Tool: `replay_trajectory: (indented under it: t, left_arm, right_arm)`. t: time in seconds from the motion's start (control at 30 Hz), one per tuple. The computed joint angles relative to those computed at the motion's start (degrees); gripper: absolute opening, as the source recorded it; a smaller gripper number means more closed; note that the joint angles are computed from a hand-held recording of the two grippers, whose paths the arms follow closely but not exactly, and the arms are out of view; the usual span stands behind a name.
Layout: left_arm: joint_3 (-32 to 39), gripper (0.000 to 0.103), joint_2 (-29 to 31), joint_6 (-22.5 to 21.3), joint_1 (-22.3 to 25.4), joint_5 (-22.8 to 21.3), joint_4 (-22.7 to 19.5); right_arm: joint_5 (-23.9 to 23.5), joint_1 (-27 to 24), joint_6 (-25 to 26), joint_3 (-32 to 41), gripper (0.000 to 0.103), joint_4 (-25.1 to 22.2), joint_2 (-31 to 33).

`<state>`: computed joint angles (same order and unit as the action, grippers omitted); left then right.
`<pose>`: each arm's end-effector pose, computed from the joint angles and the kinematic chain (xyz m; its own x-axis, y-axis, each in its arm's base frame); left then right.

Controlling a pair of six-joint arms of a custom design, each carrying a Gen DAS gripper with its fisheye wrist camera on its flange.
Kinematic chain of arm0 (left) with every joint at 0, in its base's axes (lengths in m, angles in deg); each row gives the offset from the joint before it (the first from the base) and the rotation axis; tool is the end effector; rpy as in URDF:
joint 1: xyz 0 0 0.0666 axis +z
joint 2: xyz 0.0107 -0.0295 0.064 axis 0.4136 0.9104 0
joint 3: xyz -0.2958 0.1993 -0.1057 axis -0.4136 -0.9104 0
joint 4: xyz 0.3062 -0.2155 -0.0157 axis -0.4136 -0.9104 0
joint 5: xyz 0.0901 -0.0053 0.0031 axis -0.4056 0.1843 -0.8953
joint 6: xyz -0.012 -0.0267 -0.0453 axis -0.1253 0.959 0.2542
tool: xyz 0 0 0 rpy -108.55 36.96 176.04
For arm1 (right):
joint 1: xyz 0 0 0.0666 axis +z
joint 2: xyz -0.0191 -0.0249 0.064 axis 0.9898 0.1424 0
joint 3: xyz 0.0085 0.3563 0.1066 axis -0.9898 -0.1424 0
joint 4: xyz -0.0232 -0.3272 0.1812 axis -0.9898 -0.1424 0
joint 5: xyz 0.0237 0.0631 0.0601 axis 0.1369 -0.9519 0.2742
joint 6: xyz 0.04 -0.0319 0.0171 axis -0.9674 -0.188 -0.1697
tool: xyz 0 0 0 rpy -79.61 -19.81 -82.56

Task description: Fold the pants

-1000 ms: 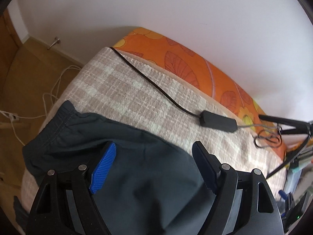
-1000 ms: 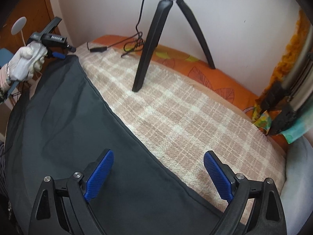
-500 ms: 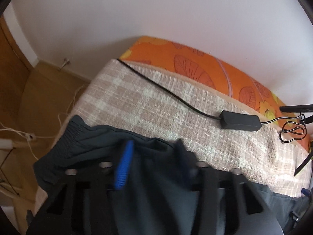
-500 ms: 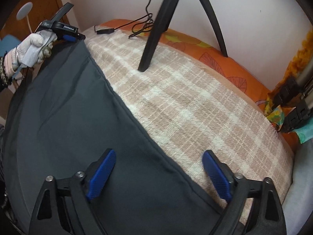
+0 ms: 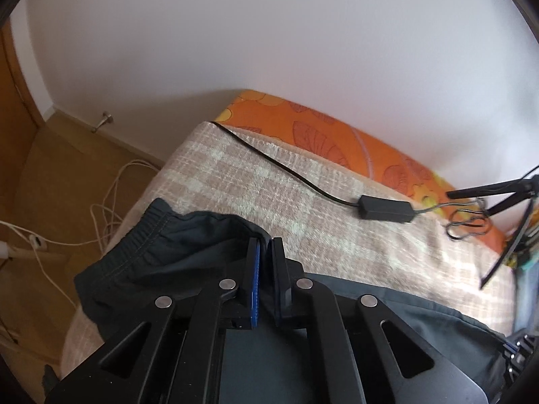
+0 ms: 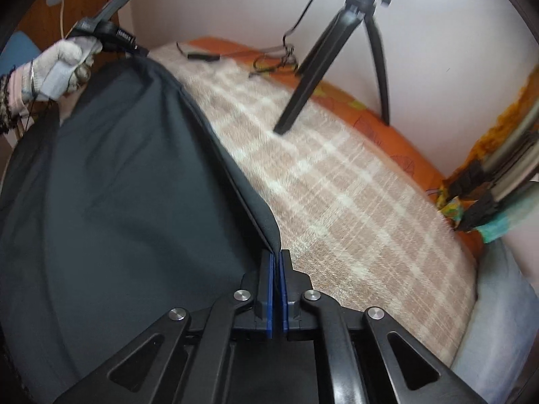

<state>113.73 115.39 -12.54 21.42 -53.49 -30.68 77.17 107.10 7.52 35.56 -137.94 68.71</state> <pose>0.5004 -0.0279 0.3735 -0.8374 -0.2451 -0.4886 -0.1816 0.9678 -0.1743 0.3674 0.1750 0.3737 -0.7158 -0.5581 -0.4198 -0.5988 0.7998 -0.0422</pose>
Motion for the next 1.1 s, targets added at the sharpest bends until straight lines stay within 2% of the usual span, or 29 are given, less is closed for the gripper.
replay_trajectory:
  t: [0.1, 0.13, 0.3, 0.43, 0.53, 0.57, 0.6, 0.63, 0.7, 0.77, 0.83, 0.93, 1.1]
  left_arm:
    - [-0.77, 0.005, -0.59, 0.15, 0.8, -0.13, 0.42]
    - [-1.3, 0.005, -1.17, 0.28, 1.45, 1.34, 0.51]
    - [-5.5, 0.004, -5.42, -0.12, 1.27, -0.97, 2.9]
    - [-8.55, 0.004, -8.42, 0.49, 3.67, 2.23, 3.37]
    - [-8.63, 0.004, -8.57, 3.35, 5.09, 6.48, 3.42]
    - [-7.75, 0.006, -7.81, 4.27, 5.47, 9.05, 2.85]
    - [-6.68, 0.015, -6.91, 5.25, 5.43, 10.52, 1.95]
    - [-6.02, 0.02, -6.33, 5.76, 5.03, 10.91, 1.65]
    - [-4.6, 0.04, -5.11, 5.57, 3.53, 11.28, 1.2]
    - [-2.57, 0.052, -3.28, 5.29, 1.42, 9.76, -0.43]
    - [-1.94, 0.052, -2.35, 6.09, 0.04, 9.37, -0.07]
    - [-0.71, 0.059, -0.6, 8.26, -1.47, 8.06, -0.75]
    - [1.14, 0.061, 2.6, 9.98, -2.28, 10.69, -5.51]
  right_arm:
    - [0.45, 0.53, -1.9, -0.02, 0.0, -0.24, -2.41]
    - [-0.29, 0.78, -1.99, 0.1, 0.0, -0.81, -3.22]
    - [0.25, 3.29, -2.97, -0.25, 0.0, -3.97, -6.41]
    - [2.0, 6.21, -3.43, -2.53, 0.0, -5.67, -9.64]
    - [2.94, 7.18, -3.86, -3.5, 0.0, -6.38, -10.05]
    - [2.72, 7.2, -4.17, -3.65, 0.0, -6.35, -10.01]
    - [2.25, 7.22, -4.47, -3.83, 0.0, -6.22, -10.09]
    - [2.07, 7.65, -4.86, -4.1, 0.0, -6.23, -10.37]
    - [0.91, 8.62, -5.25, -4.71, 0.0, -6.56, -11.14]
    - [-0.07, 9.75, -5.82, -5.96, 0.0, -6.9, -12.59]
    - [-1.45, 10.82, -6.77, -7.41, 0.0, -7.58, -14.3]
    - [-1.6, 12.52, -7.85, -9.22, 0.0, -8.55, -16.02]
    - [-1.3, 12.24, -7.37, -9.48, 0.0, -8.31, -16.49]
